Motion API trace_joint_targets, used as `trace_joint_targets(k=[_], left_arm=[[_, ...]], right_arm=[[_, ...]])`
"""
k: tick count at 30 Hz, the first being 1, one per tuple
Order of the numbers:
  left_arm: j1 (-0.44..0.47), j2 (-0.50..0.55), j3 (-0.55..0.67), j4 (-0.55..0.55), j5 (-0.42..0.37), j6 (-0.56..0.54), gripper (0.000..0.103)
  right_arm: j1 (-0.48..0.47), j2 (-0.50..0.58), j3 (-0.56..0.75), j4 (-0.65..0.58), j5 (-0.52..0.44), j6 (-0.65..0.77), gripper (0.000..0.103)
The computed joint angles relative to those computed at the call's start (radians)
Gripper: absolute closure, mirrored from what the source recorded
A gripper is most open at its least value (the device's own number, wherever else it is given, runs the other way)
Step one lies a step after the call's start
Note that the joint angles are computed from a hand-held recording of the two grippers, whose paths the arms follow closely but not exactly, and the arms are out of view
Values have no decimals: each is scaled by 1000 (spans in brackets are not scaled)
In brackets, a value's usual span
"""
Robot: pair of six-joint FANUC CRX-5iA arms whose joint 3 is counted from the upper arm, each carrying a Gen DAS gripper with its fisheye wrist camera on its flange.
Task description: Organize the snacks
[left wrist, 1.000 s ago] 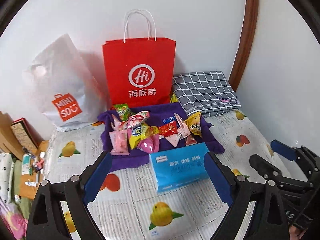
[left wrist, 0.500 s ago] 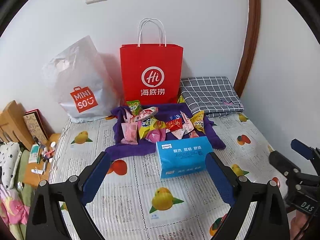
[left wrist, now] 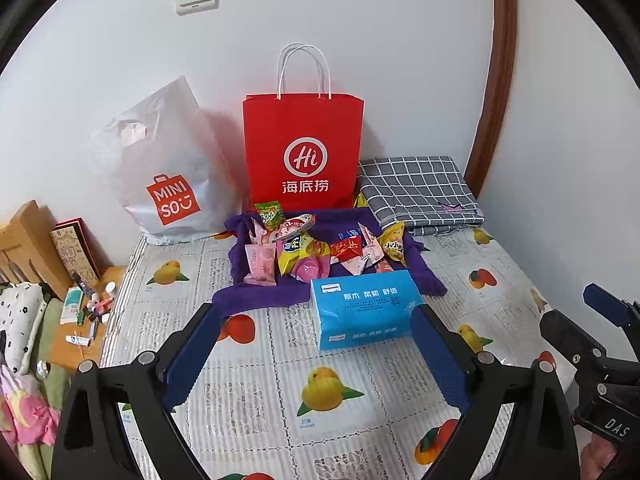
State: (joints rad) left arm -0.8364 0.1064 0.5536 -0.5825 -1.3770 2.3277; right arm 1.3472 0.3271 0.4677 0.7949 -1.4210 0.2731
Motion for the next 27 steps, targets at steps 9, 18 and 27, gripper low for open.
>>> trace_joint_targets(k=[9, 18, 27], left_arm=[[-2, 1, 4, -3, -9, 1, 7], [2, 1, 3, 3, -8, 2, 7], [5, 3, 4, 8, -9, 4, 7]], right_arm=[[0, -5, -9, -5, 3, -14, 14], [3, -3, -9, -4, 10, -9, 14], [4, 0, -6, -1, 13, -11, 14]])
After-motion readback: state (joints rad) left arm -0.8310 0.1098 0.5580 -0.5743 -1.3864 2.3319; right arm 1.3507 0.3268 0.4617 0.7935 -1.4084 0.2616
